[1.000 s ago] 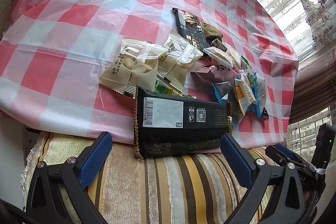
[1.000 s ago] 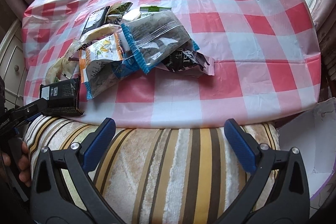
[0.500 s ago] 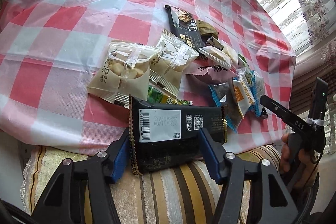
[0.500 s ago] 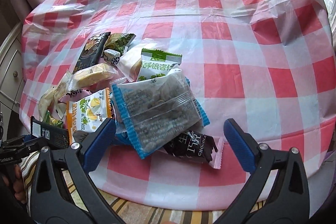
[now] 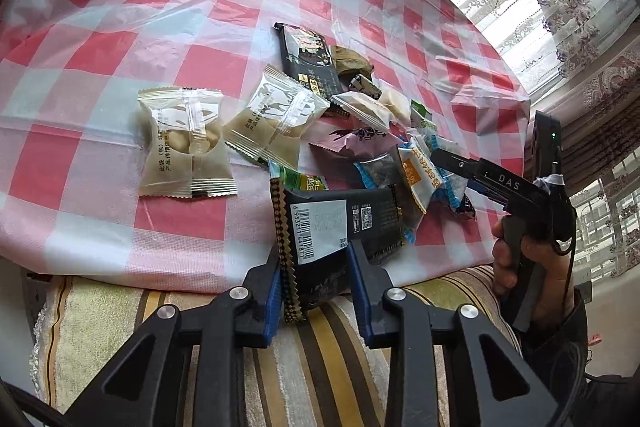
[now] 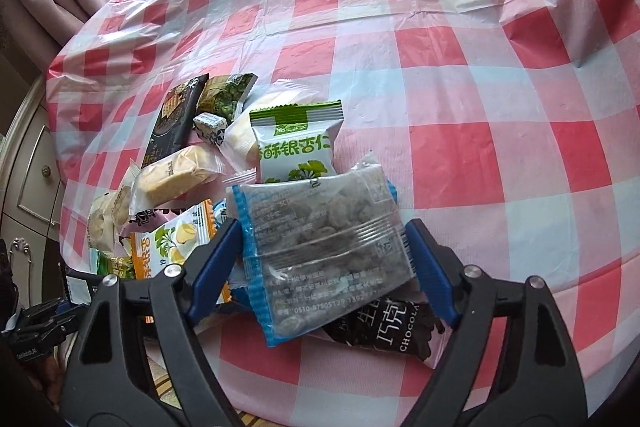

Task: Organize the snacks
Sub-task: 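Grasp the black chocolate box with the left tool while the right tool grasps the blue-edged nut bag, then carry both packets to the white box and open both tools to drop them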

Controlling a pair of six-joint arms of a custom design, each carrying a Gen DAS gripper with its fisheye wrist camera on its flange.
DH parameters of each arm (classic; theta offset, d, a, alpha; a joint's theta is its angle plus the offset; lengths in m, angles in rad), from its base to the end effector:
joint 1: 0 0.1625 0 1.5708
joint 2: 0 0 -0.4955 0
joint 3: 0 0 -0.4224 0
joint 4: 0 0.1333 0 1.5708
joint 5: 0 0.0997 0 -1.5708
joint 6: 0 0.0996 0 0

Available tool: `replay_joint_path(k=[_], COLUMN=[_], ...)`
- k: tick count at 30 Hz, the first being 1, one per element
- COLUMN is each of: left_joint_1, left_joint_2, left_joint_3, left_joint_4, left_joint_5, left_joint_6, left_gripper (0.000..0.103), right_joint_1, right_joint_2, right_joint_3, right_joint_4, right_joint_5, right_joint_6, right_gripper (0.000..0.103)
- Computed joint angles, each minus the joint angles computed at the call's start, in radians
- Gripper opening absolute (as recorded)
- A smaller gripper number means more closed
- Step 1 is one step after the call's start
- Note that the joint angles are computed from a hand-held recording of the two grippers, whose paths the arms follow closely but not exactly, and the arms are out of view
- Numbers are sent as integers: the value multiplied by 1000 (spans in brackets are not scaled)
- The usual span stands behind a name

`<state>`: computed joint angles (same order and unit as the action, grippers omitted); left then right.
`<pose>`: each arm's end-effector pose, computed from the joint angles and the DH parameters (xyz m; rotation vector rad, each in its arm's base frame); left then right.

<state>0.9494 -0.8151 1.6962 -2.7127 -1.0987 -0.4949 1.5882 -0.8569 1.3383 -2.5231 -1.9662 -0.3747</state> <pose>-0.2785 -0.6957 0.1373 0.0889 2.8014 -0.6685 0.1094 -0.8276 0.3047 0.3876 -2.5994 0.5263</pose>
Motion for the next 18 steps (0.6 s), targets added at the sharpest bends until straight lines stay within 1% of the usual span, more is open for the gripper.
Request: replay_joint_path(k=[2, 6, 8, 18], left_joint_1=[-5, -16, -22, -45], left_joint_2=[-3, -4, -6, -18], left_joint_3=[5, 14, 20, 53], left_joint_4=[-10, -28, -44, -119], left_joint_5=[-5, -1, 0, 12], left_joint_6=[1, -4, -5, -17], left_gripper=[27, 25, 23, 18], right_joint_1=[2, -6, -11, -26], right_joint_2=[-12, -33, -45, -108], right_joint_3=[22, 46, 58, 132], right_joint_4=[-25, -57, -78, -193], right_joint_5=[0, 23, 34, 112], right_joint_6=[-8, 15, 24, 23], right_gripper=[78, 76, 72, 67])
